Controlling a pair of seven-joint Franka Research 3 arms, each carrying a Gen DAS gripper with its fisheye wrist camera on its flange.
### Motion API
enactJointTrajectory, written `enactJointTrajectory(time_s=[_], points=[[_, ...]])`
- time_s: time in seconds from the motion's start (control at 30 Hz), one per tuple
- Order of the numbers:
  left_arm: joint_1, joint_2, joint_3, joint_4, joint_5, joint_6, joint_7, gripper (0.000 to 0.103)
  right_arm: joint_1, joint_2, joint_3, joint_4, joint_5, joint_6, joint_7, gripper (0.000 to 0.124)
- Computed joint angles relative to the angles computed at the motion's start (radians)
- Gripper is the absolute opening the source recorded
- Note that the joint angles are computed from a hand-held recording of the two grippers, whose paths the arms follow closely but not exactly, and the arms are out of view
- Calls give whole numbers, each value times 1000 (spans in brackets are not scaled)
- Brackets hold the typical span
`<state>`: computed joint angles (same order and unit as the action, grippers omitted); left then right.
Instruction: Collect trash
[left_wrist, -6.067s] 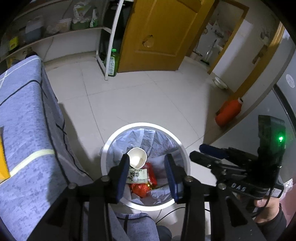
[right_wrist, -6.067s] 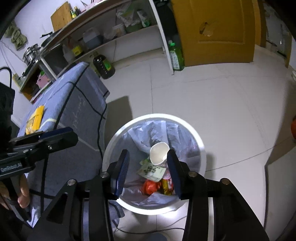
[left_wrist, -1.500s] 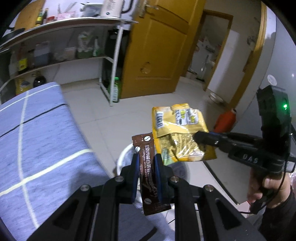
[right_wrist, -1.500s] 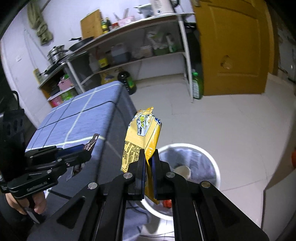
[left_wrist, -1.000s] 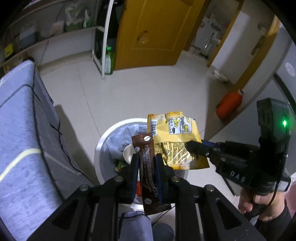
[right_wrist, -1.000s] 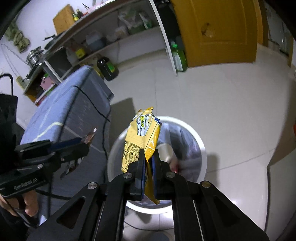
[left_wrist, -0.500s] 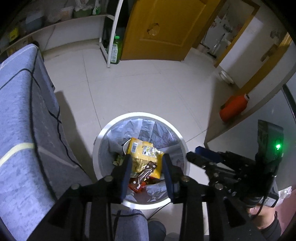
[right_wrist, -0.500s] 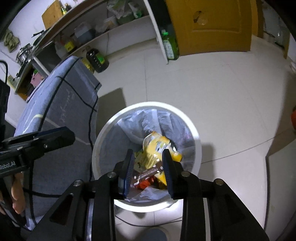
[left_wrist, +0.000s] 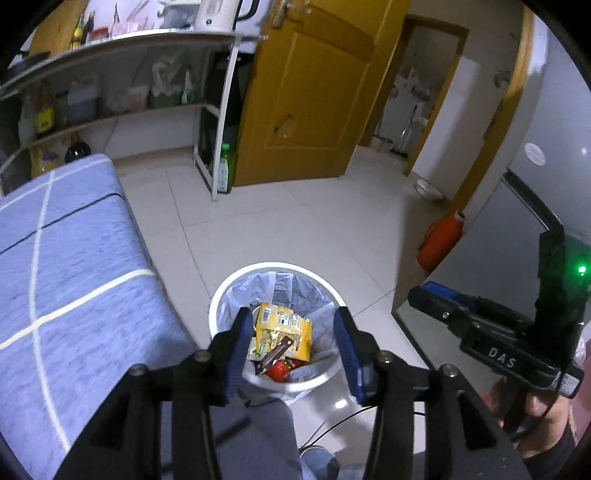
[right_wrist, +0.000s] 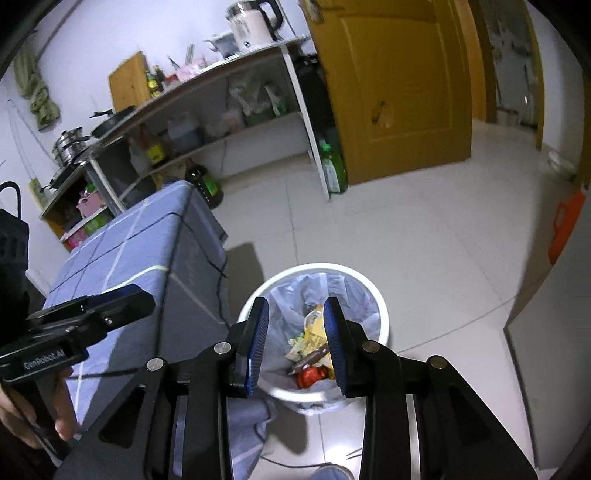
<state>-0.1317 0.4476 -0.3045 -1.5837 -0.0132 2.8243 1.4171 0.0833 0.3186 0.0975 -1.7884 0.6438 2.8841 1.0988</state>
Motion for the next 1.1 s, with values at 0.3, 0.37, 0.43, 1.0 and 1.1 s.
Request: enactJointTrajectory(time_s=[0.3,0.37,0.43,1.0,1.1], points=[[-39,-230,60,-334,98,190,-102,51,75,-204,12,-286,51,156,-55,33],[-86,-277,119,-404,195,234,-200,51,106,-238,-4,-347,10,208,-9,33],[-157,-321,214,-463,380,265,-378,51,131,-280,-14,-419,-33,262,42,33],[-46,-576,155,-708,1258,279,-1286,51,-129,-521,280,-773,-479,400,459,44],[-22,-584,126,-727,1207,280,-1245,51,-152,-536,306,-785,-473,392,453,44]])
